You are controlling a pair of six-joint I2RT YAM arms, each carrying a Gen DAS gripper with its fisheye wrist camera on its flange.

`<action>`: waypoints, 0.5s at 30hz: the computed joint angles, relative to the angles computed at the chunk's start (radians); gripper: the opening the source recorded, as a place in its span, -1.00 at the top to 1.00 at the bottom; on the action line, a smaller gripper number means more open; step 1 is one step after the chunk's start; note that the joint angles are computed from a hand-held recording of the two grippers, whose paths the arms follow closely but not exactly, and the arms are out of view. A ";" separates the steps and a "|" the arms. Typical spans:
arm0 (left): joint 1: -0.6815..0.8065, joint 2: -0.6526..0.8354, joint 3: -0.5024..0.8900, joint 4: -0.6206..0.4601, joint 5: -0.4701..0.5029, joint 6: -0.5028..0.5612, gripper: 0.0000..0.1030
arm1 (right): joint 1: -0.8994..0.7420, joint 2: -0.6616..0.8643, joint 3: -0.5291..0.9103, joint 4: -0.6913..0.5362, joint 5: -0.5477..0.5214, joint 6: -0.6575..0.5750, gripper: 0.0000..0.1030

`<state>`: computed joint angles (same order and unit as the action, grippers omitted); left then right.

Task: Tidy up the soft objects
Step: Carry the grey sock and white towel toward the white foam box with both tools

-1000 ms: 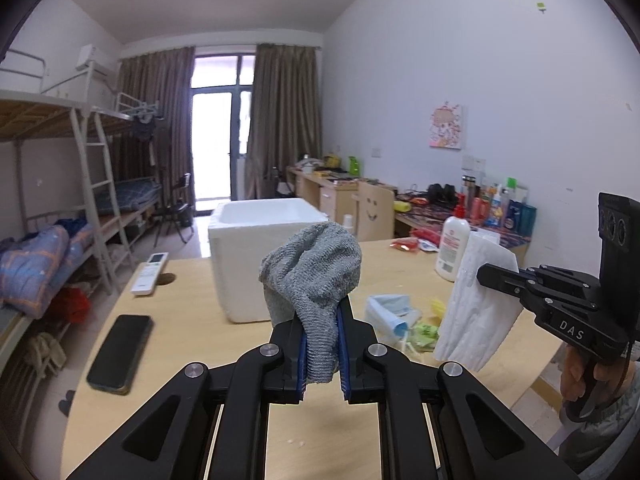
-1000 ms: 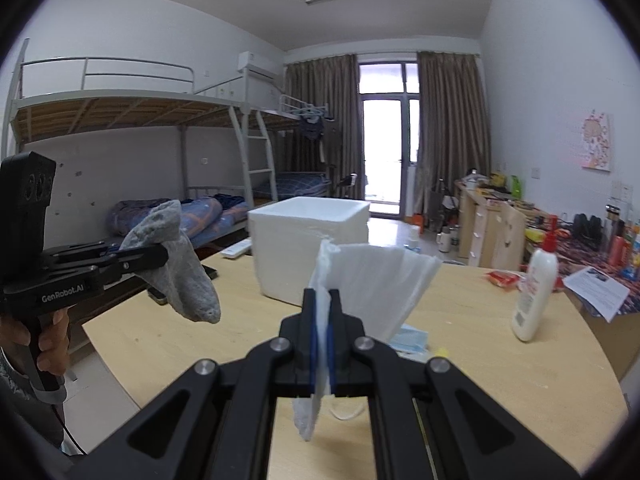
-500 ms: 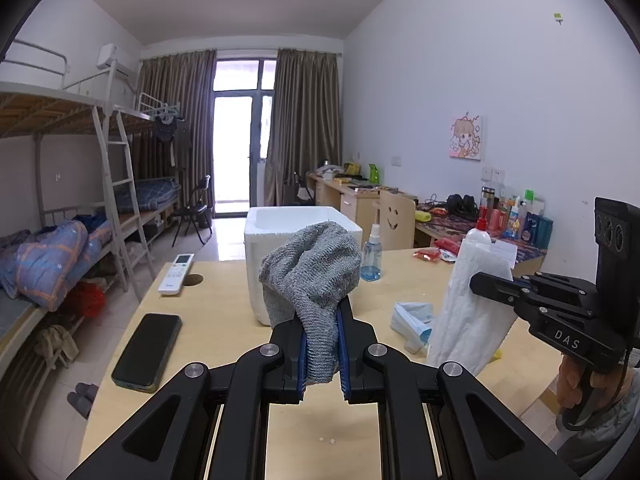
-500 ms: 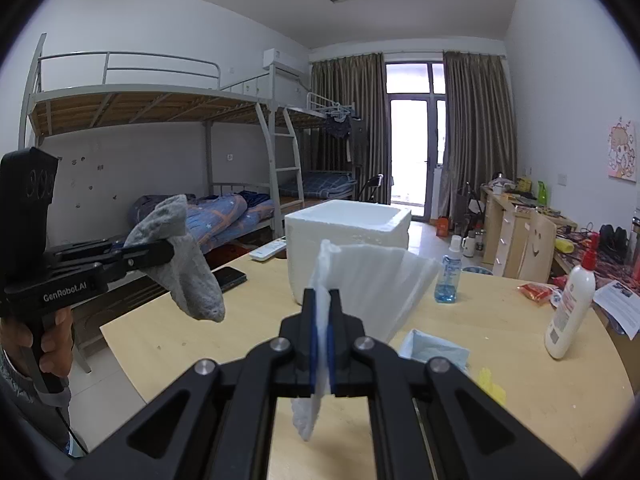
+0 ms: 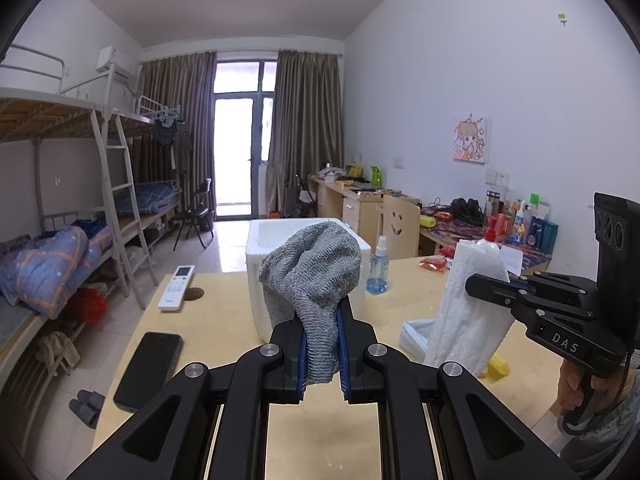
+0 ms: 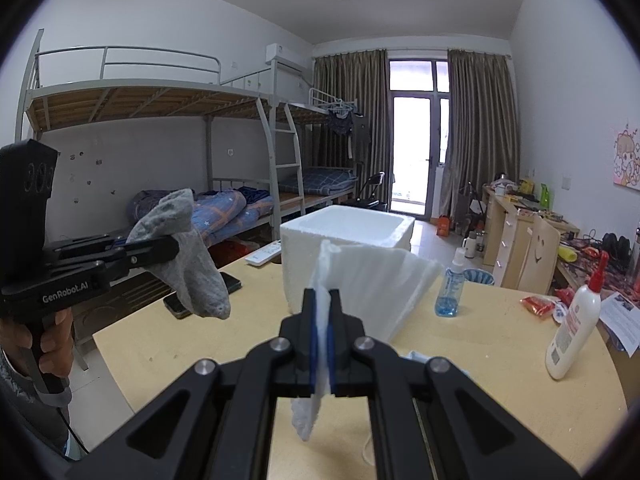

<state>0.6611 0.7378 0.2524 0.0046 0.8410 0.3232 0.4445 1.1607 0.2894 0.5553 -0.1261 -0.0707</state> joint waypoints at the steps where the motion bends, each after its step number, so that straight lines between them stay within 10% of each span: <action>1: -0.007 0.004 0.004 0.005 -0.006 -0.007 0.75 | 0.000 0.000 0.007 -0.005 0.002 -0.002 0.88; 15: -0.066 0.111 0.113 0.053 -0.047 -0.059 0.75 | 0.004 0.013 0.137 -0.110 -0.002 -0.028 0.88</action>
